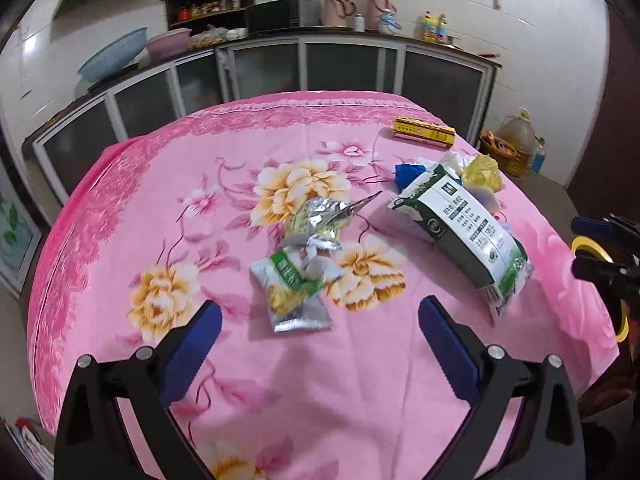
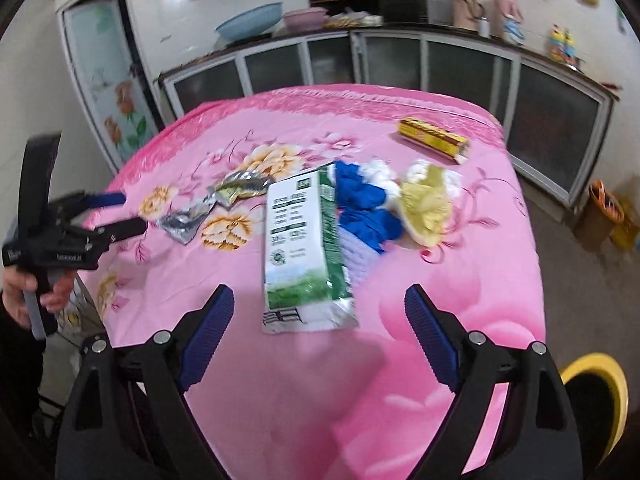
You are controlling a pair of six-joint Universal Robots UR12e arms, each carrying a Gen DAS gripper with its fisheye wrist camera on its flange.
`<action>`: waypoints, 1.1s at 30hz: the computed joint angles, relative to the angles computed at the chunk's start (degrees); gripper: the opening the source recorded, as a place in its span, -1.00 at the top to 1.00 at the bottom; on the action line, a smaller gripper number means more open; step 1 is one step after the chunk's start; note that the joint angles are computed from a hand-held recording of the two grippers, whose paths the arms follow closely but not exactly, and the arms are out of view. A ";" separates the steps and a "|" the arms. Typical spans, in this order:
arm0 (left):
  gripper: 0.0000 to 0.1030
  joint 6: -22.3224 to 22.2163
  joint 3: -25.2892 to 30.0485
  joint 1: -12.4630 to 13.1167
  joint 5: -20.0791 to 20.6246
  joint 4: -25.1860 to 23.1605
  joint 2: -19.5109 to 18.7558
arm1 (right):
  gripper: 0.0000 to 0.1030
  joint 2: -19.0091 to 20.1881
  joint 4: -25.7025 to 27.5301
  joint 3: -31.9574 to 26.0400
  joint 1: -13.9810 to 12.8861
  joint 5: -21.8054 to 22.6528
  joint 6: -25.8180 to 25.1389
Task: Collect trash
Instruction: 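Grasp the snack wrapper with the left tool while the right tool grasps the white milk carton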
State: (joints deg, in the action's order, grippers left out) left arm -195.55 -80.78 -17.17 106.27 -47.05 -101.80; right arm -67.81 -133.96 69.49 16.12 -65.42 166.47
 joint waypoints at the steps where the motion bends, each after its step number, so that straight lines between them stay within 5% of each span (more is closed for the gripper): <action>1: -0.85 1.13 0.70 0.22 -0.34 -0.37 -0.58 | -0.62 0.62 1.01 -1.02 0.39 -0.29 -0.51; 13: -0.85 6.07 3.64 3.43 -6.23 -5.55 -3.20 | -0.62 6.45 11.88 -10.97 3.14 -4.90 -5.92; 27: -0.84 4.97 4.21 5.42 -9.64 -7.02 -5.31 | -0.61 11.48 18.96 -18.22 4.40 -10.14 -5.33; 29: -0.69 4.69 4.32 5.63 -9.91 -6.90 -5.59 | -0.53 12.00 19.69 -19.01 4.43 -10.25 -4.91; 31: -0.26 4.36 4.52 5.74 -9.95 -7.34 -5.80 | -0.37 12.67 20.55 -20.03 4.59 -11.49 -4.66; 33: -0.04 4.32 4.43 5.88 -10.30 -7.28 -5.82 | -0.20 13.07 21.26 -20.61 4.52 -11.42 -4.09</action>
